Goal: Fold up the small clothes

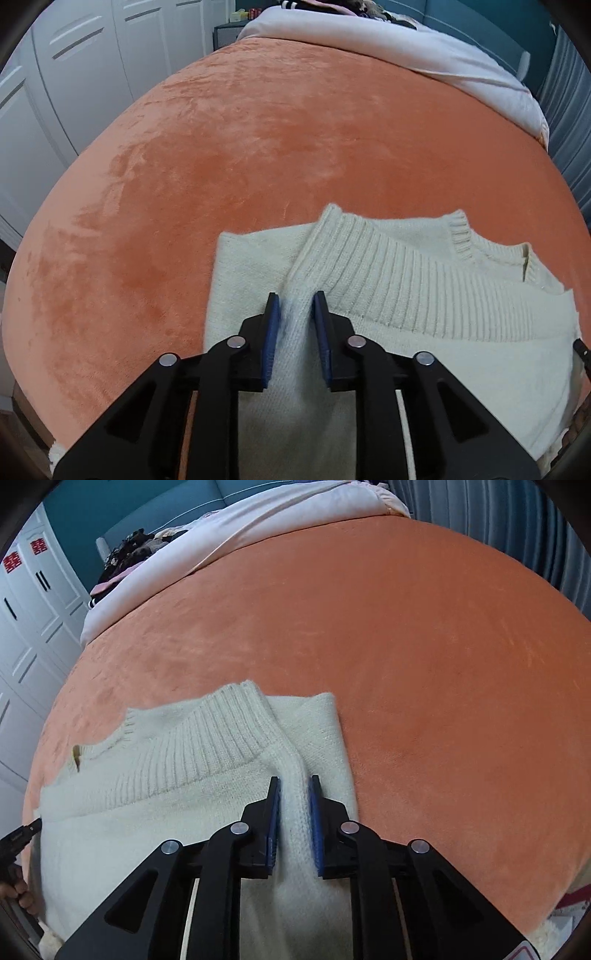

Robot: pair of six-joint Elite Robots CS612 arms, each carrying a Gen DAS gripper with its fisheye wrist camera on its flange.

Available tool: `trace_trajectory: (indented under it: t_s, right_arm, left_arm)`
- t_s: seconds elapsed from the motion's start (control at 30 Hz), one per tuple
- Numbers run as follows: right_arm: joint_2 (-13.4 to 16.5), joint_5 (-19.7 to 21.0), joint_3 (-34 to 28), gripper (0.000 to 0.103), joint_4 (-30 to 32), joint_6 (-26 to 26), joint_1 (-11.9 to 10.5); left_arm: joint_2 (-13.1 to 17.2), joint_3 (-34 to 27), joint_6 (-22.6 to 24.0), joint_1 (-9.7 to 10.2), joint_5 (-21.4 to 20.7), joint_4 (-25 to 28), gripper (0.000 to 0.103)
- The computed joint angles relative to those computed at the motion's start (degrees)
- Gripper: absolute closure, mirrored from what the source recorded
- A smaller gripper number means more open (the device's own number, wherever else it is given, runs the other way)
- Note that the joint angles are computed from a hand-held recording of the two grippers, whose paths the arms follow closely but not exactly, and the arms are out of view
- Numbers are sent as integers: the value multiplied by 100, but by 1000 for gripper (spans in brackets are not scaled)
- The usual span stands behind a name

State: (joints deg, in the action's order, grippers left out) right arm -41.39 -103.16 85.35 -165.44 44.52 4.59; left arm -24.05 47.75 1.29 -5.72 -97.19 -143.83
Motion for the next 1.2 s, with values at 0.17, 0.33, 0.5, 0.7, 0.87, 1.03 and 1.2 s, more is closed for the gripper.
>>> trace_trajectory:
  t_s: [0.17, 0.33, 0.5, 0.7, 0.87, 1.03, 1.2]
  right_arm:
    - [-270, -117, 352, 80, -780, -85, 241]
    - [-48, 798, -175, 91, -507, -685, 477]
    - [351, 1086, -1142, 97, 339, -1469, 705]
    - [761, 1008, -1749, 97, 1256, -1559, 836]
    - [818, 1002, -1891, 98, 1451, -1578, 860]
    - [787, 1198, -1735, 98, 1164, -1509, 807]
    - [754, 1370, -1517, 98, 642, -1351, 767]
  left_arm:
    - [-572, 1141, -674, 180, -320, -1176, 24]
    - [-890, 1933, -1322, 355, -734, -1256, 23]
    - [-900, 2185, -1775, 535, -1476, -1179, 23]
    - [-755, 2159, -2031, 568, -1594, -1711, 15]
    - [-619, 1952, -2483, 551, -1460, -1783, 12]
    - [-628, 1716, -2399, 549, -1673, -1298, 74]
    - [-1030, 2018, -1854, 425, -1919, -2080, 86]
